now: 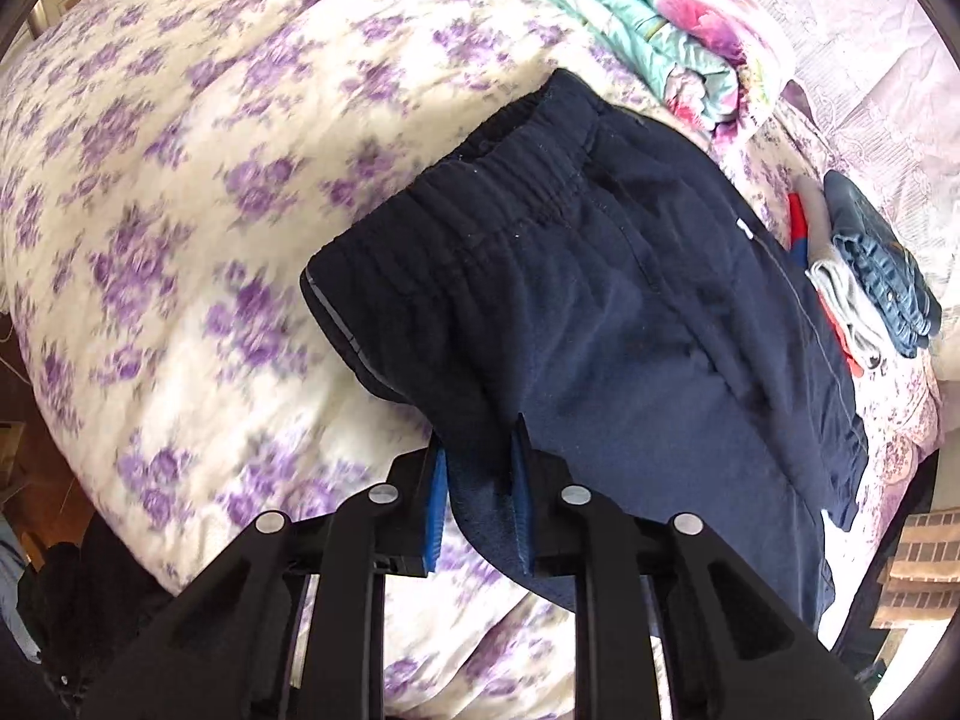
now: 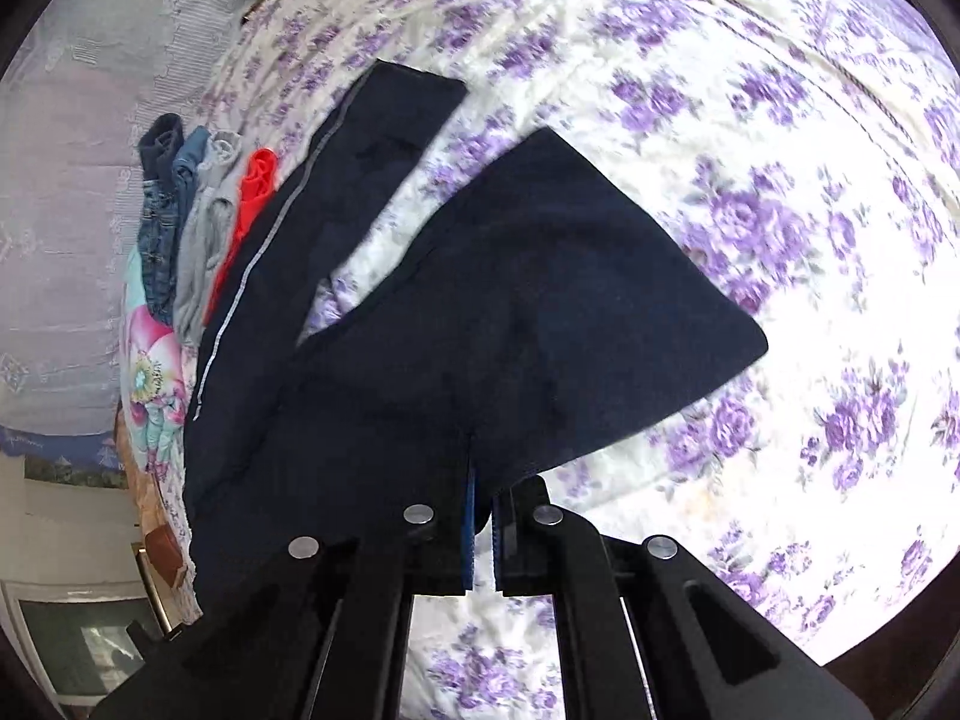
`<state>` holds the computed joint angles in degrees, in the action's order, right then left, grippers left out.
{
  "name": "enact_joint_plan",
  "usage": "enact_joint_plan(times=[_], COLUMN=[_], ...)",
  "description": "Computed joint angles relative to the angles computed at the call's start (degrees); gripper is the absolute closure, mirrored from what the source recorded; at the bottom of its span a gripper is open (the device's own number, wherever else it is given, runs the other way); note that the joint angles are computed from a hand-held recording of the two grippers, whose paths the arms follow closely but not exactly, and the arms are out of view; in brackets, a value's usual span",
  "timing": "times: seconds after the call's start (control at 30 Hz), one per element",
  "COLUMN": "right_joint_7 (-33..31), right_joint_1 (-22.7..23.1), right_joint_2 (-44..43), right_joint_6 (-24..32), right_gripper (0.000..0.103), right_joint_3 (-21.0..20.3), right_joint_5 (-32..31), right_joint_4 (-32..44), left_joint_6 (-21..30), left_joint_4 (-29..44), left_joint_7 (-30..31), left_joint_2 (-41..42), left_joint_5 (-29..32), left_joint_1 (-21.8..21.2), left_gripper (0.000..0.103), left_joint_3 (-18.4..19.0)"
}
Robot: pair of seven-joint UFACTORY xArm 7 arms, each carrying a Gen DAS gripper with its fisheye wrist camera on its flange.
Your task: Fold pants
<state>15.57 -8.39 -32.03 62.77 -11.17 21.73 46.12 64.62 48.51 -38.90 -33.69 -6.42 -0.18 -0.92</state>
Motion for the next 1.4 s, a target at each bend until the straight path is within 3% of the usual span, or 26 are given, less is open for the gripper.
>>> enact_joint_plan(times=[0.1, 0.2, 0.23, 0.27, 0.3, 0.43, 0.5, 0.57, 0.73, 0.87, 0.97, 1.03, 1.07, 1.17, 1.33, 1.4], right_joint_7=[-0.22, 0.63, 0.24, -0.41, -0.23, 1.36, 1.36, -0.23, -6.53, -3.62, -0.33, -0.48, -1.67, -1.47, 4.24, 3.99], right_joint_1=[-0.61, -0.99, -0.65, -0.44, -0.91, -3.17, -3.17, -1.9, 1.09, -1.06, -2.92, -3.79, -3.78, -2.74, -4.04, -1.68], right_joint_2=[1.29, 1.16, 1.78, 2.24, 1.93, -0.15, -0.58, 1.81, 19.35, 37.31, 44.56, 45.92, 46.37, 46.04, 48.94, 48.35], right_joint_6=[-1.98, -2.18, -0.19, 2.32, 4.58, 12.42, 11.44, 7.44, -5.54, -3.39, -0.33, -1.18, -1.45, -4.01, -2.98, -5.54], right_gripper=[0.094, 0.087, 0.079, 0.059, 0.049, 0.046, 0.043, 0.04, 0.04, 0.04, 0.04, 0.087, 0.092, 0.093, 0.092, 0.089], right_joint_3=[0.81, 0.88, 0.37, 0.02, 0.47, 4.03, 4.94, 3.61, 0.29, 2.81, 4.73, 6.13, 6.74, 7.06, 7.81, 6.92], right_joint_5=[-1.67, -1.37, -1.17, -1.48, -3.22, -14.73, -17.5, -15.46, -3.6, -2.58, -4.39, -3.81, -4.82, -9.93, -11.76, -15.95], right_joint_4=[-4.05, -5.67, -4.22, -2.55, -1.19, 4.4, 6.22, 8.48, 19.08, 35.27, 41.16, 41.73, 42.77, 44.77, 44.76, 43.63], left_joint_6=[0.79, 1.88, 2.95, 4.19, 6.18, 12.56, 12.16, 9.33, 1.0, 1.98, 5.65, 6.66, 6.82, 5.92, 5.07, 5.75], left_joint_4=[-2.33, -2.18, -1.12, -0.1, 1.11, 6.52, 8.61, 10.85, 20.05, 31.71, 38.49, 40.79, 41.53, 42.73, 42.4, 43.19], left_joint_7=[1.29, 1.11, 1.37, 1.88, 2.41, 3.7, 3.72, 6.09, 11.34, 15.05, 14.98, 14.38, 13.92, 13.21, 12.29, 12.92], left_joint_2=[1.59, 2.45, 2.12, 1.34, 0.42, -1.49, -1.33, 1.22, 16.53, 31.95, 40.62, 43.29, 43.82, 44.58, 45.27, 45.8], left_joint_5=[-0.31, -1.2, -0.76, 0.64, 2.98, 10.2, 11.69, 11.18, 9.35, 6.78, 9.35, 10.98, 11.3, 11.3, 13.01, 14.05], left_joint_1=[-0.43, -0.21, -0.15, -0.01, 0.29, 1.45, 1.72, 0.96, -1.52, -3.34, -4.82, -5.81, -6.15, -6.69, -7.76, -8.31], left_gripper=[0.082, 0.07, 0.067, 0.067, 0.067, 0.066, 0.066, 0.063, 0.062, 0.062, 0.062, 0.061, 0.061, 0.061, 0.06, 0.059], left_joint_3=[0.42, 0.89, 0.79, 0.33, -0.47, -2.81, -3.23, -2.26, -2.34, -2.09, -2.25, -2.01, -1.85, -1.56, -1.44, -1.61])
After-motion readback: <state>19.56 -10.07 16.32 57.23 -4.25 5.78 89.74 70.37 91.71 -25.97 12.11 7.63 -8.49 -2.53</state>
